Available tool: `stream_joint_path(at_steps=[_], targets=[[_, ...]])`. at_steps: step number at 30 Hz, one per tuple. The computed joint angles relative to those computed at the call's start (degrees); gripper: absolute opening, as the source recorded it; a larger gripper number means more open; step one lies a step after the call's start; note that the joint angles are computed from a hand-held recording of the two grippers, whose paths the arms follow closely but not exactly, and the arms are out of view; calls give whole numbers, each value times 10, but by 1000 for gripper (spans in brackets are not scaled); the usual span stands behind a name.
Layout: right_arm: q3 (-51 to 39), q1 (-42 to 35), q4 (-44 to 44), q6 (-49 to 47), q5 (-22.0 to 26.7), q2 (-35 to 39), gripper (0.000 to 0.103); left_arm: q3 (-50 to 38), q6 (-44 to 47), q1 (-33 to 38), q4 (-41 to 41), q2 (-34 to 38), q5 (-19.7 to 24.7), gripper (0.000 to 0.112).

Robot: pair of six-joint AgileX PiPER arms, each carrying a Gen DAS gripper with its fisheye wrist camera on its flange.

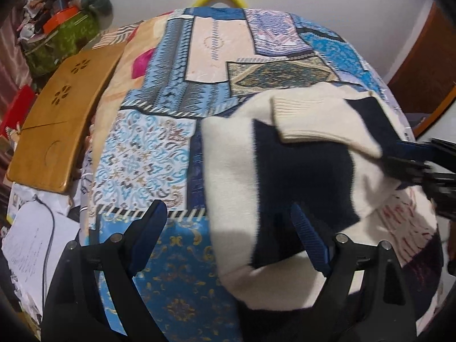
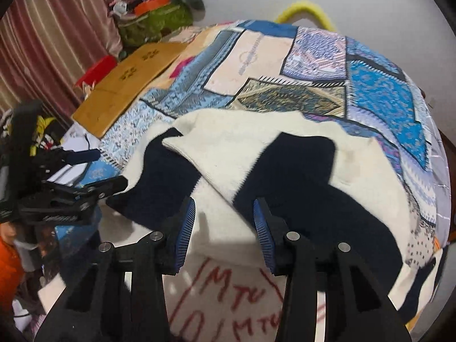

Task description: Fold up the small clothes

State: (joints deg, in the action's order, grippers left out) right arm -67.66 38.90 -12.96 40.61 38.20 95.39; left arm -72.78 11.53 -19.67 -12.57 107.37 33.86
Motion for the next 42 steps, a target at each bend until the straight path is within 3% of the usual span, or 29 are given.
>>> stream_joint_path(at_steps=[11, 15, 18, 23, 27, 37, 42], targets=[[-36, -13, -8, -10, -14, 74, 39, -26, 13, -29, 0, 45, 15, 89], [-39, -6, -45, 19, -5, 79, 14, -18, 11, -30, -8, 56, 2, 90], [-19, -15, -27, 13, -28, 61, 8, -21, 12, -29, -12, 60, 6, 90], [30, -6, -92, 95, -49, -9, 7, -24, 16, -25, -17, 64, 13, 91], [57, -4, -128, 135, -38, -73, 7, -25, 12, -25, -14, 64, 16, 91], [133, -2, -180, 202, 41, -230, 6, -30, -3, -25, -8, 65, 27, 91], [174, -20, -164, 179, 87, -279, 6, -35, -22, -28, 8, 65, 33, 91]])
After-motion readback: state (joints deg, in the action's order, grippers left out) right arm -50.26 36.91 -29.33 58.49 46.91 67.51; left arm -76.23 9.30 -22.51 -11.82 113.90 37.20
